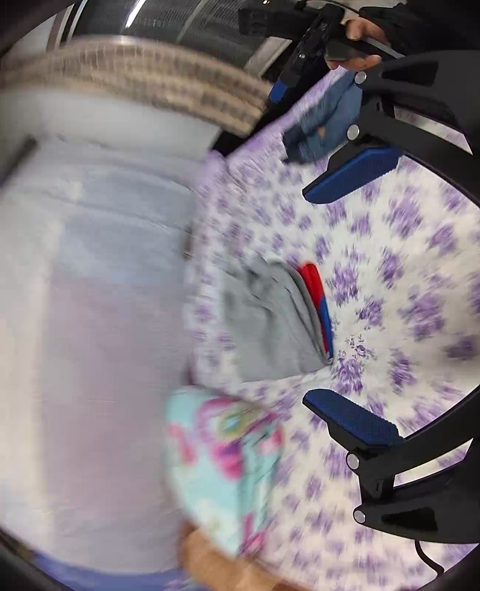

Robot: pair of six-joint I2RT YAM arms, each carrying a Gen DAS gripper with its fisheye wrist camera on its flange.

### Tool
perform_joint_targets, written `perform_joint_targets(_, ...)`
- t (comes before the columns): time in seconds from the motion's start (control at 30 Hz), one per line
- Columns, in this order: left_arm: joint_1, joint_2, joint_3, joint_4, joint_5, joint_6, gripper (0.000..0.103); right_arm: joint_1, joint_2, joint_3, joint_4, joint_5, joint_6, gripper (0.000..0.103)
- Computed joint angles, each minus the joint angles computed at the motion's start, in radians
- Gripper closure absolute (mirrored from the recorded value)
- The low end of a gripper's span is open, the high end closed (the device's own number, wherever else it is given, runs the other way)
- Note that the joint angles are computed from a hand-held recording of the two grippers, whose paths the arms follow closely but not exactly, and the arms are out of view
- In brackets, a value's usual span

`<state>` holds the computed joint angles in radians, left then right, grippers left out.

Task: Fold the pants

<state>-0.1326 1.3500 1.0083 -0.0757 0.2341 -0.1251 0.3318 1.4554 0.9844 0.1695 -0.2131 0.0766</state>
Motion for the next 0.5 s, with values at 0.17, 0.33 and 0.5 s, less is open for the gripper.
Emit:
perform_joint_targets(0.17, -0.132, -0.532, -0.125, -0.24, -0.235, -0.032, 0.005, 0.213, -0.587, -0.233, -0.163, 0.191, -0.073, 0.004)
perform_joint_targets(0.33, -0.46, -0.786, -0.236, -0.455, -0.602, -0.137, 0.005, 0.57, -0.905, -0.415, -0.286, 0.523, -0.075, 0.004)
perform_joint_targets(0.5, -0.544, -0.711, -0.46, -0.379, -0.771, -0.278, 0.005, 0.697, -0.79, -0.64, -0.063, 0.788, -0.051, 0.004)
